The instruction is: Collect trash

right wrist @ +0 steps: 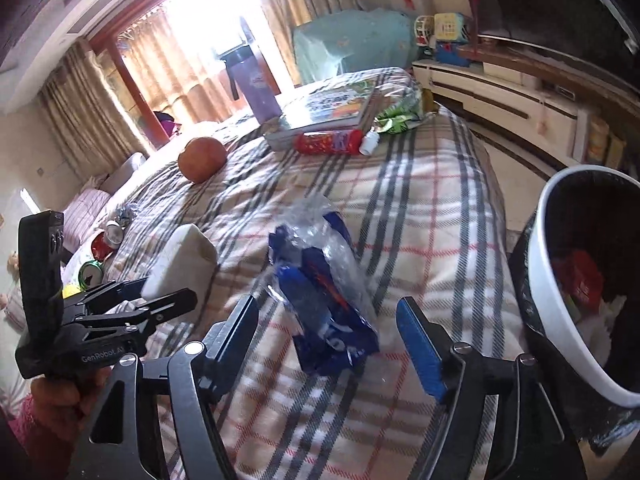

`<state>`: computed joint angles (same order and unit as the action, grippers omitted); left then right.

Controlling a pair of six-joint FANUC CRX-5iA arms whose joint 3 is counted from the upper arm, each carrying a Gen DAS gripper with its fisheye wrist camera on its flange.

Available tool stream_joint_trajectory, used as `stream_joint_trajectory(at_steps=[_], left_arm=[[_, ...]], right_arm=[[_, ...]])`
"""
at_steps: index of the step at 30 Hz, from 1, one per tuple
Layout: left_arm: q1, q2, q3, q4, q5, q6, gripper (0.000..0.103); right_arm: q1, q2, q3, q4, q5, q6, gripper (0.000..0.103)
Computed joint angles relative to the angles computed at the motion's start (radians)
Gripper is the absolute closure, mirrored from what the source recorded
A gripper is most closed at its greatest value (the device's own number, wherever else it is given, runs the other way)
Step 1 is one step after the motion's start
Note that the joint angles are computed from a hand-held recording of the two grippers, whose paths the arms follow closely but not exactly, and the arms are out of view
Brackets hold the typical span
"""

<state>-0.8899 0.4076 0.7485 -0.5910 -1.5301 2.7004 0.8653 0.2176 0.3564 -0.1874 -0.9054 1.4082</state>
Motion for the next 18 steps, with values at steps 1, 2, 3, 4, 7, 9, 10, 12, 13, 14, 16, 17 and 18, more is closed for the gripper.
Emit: stream_joint_trajectory(at_steps=[1, 2, 3, 4, 7, 9, 10, 12, 13, 14, 16, 17, 18], left_arm=[[0.000, 0.003, 0.003, -0.005, -0.002, 0.002, 0.034], [0.002, 0.005, 0.002, -0.006, -0.001, 0.003, 0.035], [0.005, 0.006, 0.001, -0.001, 0.003, 0.002, 0.039], [0.012, 0.000, -0.014, 0.012, 0.021, 0.001, 0.046], [0.030, -0.010, -0.041, 0.055, 0.058, -0.010, 0.070], [0.019, 0.000, -0.021, 0.039, 0.039, -0.023, 0.071], [0.017, 0.000, -0.018, 0.039, 0.038, -0.027, 0.071], [0.008, 0.006, -0.005, 0.035, 0.033, -0.041, 0.071], [0.004, 0.012, 0.005, 0.033, 0.028, -0.046, 0.071], [-0.001, 0.015, 0.012, 0.032, 0.029, -0.055, 0.071], [-0.006, 0.022, 0.026, 0.033, 0.029, -0.070, 0.071], [-0.010, 0.029, 0.038, 0.032, 0.028, -0.083, 0.071], [-0.013, 0.035, 0.048, 0.033, 0.029, -0.094, 0.071]], right_arm=[[0.001, 0.004, 0.004, -0.004, 0.001, 0.005, 0.030], [0.004, 0.010, 0.006, -0.001, 0.006, 0.003, 0.030], [0.005, 0.012, 0.005, 0.001, 0.008, 0.001, 0.031], [0.007, 0.017, 0.005, 0.001, 0.010, -0.011, 0.031], [0.010, 0.018, -0.007, 0.008, 0.012, -0.050, 0.061], [0.015, 0.011, -0.022, 0.029, 0.017, -0.076, 0.066], [0.023, -0.002, -0.042, 0.046, 0.033, -0.096, 0.069], [0.034, -0.028, -0.077, 0.074, 0.057, -0.127, 0.071], [0.037, -0.039, -0.089, 0.081, 0.067, -0.135, 0.072], [0.042, -0.056, -0.111, 0.097, 0.084, -0.153, 0.072], [0.050, -0.085, -0.148, 0.124, 0.112, -0.188, 0.072], [0.053, -0.105, -0.173, 0.140, 0.129, -0.213, 0.072], [0.055, -0.114, -0.185, 0.149, 0.138, -0.226, 0.072]])
